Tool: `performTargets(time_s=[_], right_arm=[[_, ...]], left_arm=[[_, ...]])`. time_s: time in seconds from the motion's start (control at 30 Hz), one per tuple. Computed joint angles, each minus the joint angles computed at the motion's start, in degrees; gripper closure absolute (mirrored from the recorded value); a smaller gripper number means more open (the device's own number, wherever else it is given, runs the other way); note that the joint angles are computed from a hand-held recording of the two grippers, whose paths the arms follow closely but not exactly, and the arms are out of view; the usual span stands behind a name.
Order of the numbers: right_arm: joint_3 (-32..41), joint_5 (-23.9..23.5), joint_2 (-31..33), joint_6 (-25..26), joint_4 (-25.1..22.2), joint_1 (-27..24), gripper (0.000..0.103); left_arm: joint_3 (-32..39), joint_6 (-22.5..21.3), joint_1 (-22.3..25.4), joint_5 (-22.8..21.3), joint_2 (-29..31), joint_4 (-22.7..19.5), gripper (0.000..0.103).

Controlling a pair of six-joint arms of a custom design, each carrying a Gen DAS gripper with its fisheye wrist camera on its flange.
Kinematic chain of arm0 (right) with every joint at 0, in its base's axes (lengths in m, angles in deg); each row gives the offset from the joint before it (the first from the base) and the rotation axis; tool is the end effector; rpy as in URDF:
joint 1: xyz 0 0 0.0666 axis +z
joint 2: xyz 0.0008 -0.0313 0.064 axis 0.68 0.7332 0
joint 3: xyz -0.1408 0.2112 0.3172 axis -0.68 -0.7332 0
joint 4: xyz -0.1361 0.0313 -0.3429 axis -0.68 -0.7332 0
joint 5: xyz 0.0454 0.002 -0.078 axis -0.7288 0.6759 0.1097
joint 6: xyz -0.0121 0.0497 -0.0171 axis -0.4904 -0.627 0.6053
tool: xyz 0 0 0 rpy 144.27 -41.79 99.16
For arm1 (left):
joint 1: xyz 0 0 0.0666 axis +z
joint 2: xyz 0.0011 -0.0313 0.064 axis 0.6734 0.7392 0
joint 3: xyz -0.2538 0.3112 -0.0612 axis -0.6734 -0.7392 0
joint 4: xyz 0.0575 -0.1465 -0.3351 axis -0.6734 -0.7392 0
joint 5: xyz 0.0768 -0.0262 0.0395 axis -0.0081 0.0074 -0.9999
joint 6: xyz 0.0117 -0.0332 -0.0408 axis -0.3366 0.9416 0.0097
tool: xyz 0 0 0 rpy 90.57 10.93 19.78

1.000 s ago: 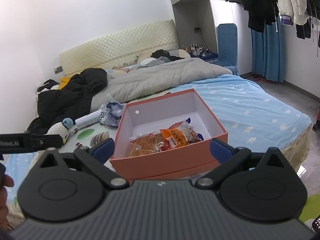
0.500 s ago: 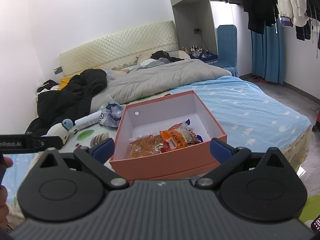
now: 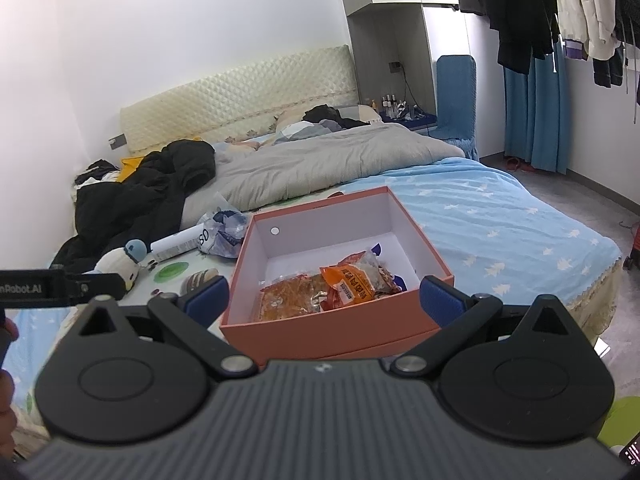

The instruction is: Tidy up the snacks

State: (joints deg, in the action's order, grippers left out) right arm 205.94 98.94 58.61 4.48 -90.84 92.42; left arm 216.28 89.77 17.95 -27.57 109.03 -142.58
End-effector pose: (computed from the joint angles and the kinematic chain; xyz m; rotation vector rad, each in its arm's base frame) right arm 0.3615 0.3838 0.6666 0.3103 2.0052 0.0993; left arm 0.4190 -0.1907 0.6958 0.2743 2.2031 -0.3464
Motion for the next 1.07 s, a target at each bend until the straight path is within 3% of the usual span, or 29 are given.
performTargets(time_s=[1.07], right_arm=[[0.67, -0.96, 0.5, 1.0, 0.43, -0.35, 0.0]], left_arm=[[1.93, 0.73, -0.31, -0.51, 0.44, -1.09, 0.001]])
